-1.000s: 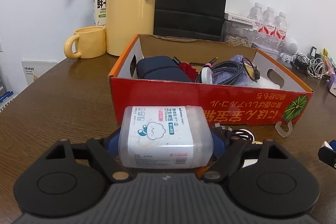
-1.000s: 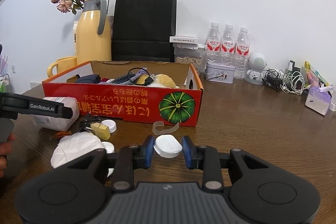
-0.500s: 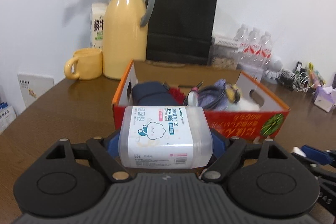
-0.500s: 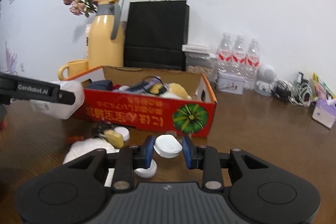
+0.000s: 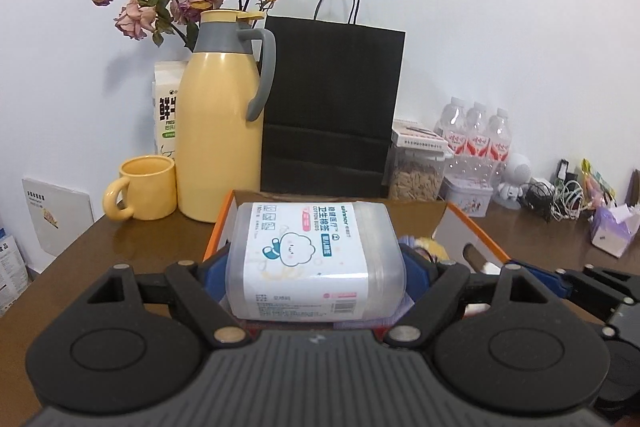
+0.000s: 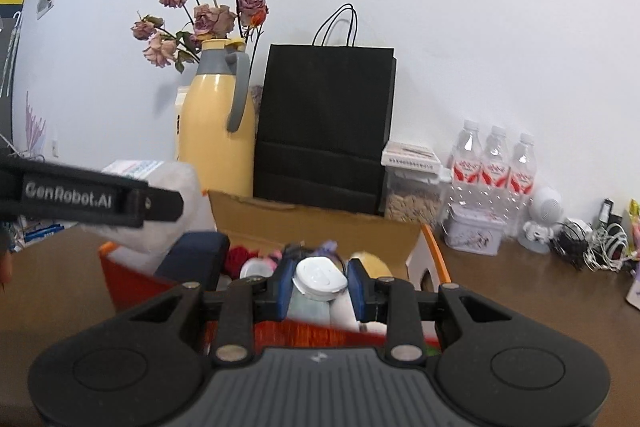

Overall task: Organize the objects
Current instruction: 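Carry the wipes container and white cap over the box with both tools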

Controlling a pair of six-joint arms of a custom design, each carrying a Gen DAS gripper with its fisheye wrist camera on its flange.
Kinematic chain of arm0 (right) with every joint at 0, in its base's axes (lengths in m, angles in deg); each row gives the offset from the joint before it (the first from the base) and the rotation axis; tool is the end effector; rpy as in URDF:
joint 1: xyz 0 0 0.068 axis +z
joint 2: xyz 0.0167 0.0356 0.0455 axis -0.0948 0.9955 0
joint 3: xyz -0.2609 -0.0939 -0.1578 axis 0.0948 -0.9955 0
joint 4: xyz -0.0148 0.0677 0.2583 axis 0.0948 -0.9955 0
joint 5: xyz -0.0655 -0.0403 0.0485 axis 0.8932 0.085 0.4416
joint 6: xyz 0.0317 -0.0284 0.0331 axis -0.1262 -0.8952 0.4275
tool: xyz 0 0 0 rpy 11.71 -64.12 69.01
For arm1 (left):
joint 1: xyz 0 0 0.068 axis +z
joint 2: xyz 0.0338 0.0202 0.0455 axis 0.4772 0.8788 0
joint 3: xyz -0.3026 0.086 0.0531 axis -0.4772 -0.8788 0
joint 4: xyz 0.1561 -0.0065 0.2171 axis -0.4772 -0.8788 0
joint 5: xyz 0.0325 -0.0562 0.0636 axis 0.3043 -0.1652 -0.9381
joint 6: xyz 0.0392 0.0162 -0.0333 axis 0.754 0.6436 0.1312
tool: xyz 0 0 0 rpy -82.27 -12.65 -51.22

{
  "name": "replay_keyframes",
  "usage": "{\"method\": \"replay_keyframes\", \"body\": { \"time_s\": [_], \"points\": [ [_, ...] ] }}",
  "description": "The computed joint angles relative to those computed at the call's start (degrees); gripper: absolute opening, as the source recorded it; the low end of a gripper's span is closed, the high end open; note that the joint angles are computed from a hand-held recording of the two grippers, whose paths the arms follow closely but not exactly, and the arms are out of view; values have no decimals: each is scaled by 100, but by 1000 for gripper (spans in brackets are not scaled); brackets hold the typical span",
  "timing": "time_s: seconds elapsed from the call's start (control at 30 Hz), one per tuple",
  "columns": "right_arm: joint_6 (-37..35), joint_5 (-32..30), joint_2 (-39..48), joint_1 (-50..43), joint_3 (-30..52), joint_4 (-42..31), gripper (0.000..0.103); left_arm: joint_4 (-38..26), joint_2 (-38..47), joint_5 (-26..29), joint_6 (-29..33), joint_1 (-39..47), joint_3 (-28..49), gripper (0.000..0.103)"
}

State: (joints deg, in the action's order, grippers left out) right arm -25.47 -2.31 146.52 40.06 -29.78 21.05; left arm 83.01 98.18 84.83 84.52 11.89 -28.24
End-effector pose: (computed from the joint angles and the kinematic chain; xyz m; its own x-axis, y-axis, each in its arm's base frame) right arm 0.1995 0.1594 0.0780 -0.3326 0.0226 -0.9428 0.3080 0.9475 -0.0859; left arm 0.2912 -0.0979 0.1255 -0.3710 0.1215 -0.9206 0.5364 0.8373 -0.1057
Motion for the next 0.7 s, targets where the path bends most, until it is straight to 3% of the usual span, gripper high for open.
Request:
{"method": "replay_keyframes", "body": {
  "time_s": [0.17,0.33,0.53,0.7],
  "points": [
    [-885,-659,214,-792,270,707,28,-201,359,-45,-273,-69,597,83],
    [-1331,-1316,425,-1495,566,1017,28,-605,731,-198,-399,-250,1324,83],
    [-1423,-1802,671,-2015,705,1297,28,-1139,1218,-435,-515,-409,2170,83],
    [-1306,-2052,755,-2202,701,1332,28,-1242,1466,-567,-373,-467,2380,83]
  ]
}}
